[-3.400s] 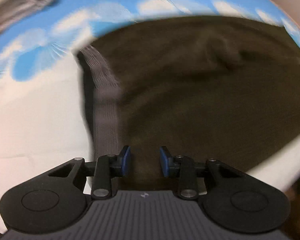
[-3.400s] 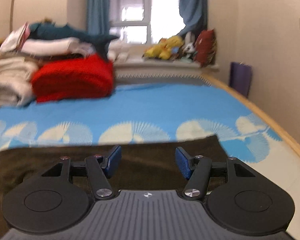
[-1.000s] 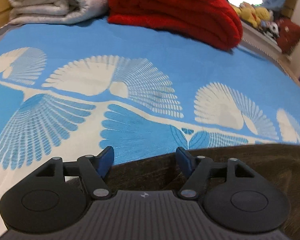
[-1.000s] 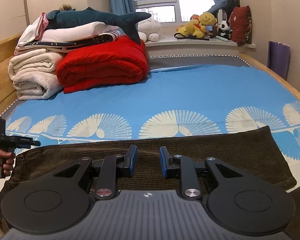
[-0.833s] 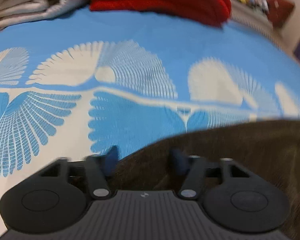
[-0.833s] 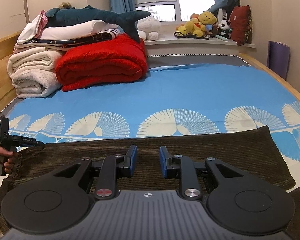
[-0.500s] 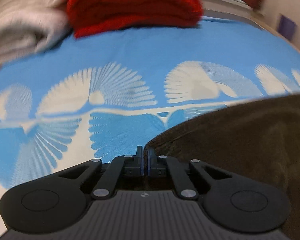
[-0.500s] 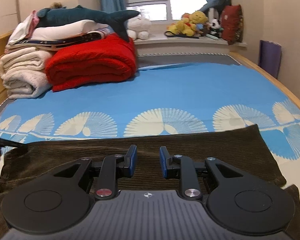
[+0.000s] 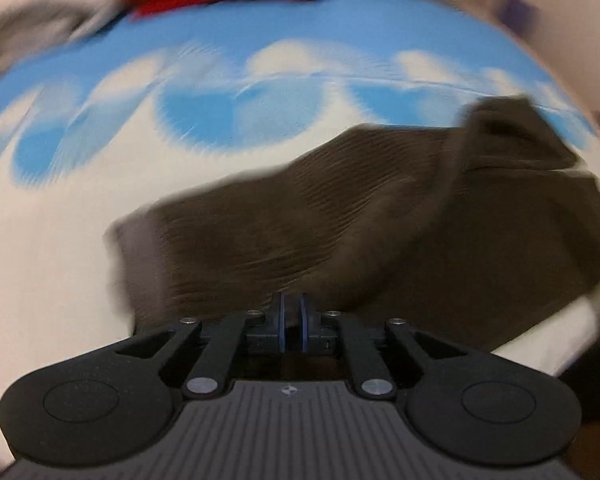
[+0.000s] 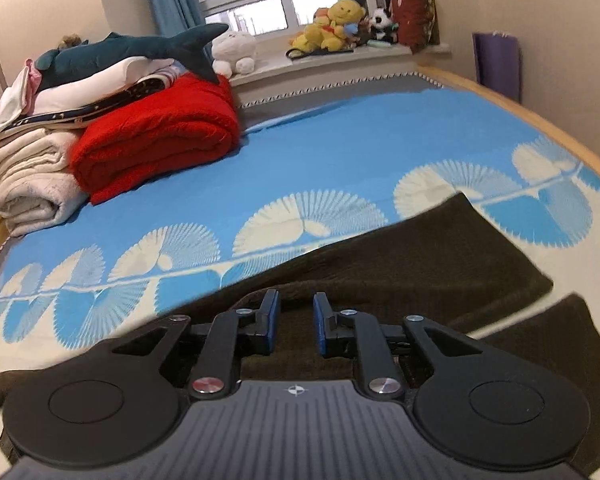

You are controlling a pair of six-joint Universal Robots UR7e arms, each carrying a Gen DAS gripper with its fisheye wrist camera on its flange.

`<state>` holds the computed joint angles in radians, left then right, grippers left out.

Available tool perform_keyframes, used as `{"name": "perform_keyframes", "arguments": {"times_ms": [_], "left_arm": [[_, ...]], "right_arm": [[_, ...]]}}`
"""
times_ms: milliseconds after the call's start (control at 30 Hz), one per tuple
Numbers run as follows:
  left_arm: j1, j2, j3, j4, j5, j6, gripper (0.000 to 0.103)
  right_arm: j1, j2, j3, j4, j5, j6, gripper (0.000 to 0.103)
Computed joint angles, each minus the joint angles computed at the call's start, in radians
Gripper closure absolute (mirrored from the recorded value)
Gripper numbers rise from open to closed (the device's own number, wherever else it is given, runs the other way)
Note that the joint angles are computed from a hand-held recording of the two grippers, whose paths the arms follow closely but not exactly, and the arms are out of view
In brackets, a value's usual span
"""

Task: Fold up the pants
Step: 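Fold the waistband over the pants with the left gripper while the right gripper grasps the leg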

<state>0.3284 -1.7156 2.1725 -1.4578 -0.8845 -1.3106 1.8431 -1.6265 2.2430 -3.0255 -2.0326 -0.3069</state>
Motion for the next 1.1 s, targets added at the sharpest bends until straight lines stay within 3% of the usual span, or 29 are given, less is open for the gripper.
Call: {"name": "perform_keyframes", "arguments": {"times_ms": [67,100,233,300,433,733,900,1100], "left_arm": [[-0.021,-0.104,0.021,0.019,0.035,-0.165,0.079],[-0.025,-0.163,0.036,0.014,0.038,-0.250,0.077],[0.050,-0.268,0.080,-0.038,-0.079,-0.423,0.074],[0.110,-0.269,0.102,-0.115,-0.136,-0.408,0.074],[0.168,-0.211,0.098,-0.160,-0.140,-0.356,0.054],[0.244,-0.105,0.088,-0.228,-0.164,-0.277,0.050],[0.265,-0.083,0.073,-0.182,-0.145,-0.339,0.050],[0.275,-0.058,0.048,-0.144,-0.117,-0.378,0.050]], "right_arm": [[-0.007,-0.020,0.007,0.025,0.001,-0.016,0.083],[-0.011,-0.028,0.009,0.036,0.000,-0.016,0.083],[-0.036,-0.055,0.009,0.069,0.014,0.036,0.083],[-0.044,-0.058,0.010,0.068,0.022,0.047,0.083],[-0.048,-0.043,0.011,0.048,0.028,0.047,0.083],[-0.043,0.020,-0.025,0.057,0.046,0.092,0.083],[-0.056,0.083,-0.064,0.049,0.075,0.140,0.082],[-0.097,0.195,-0.134,-0.004,0.128,0.262,0.081]]}}
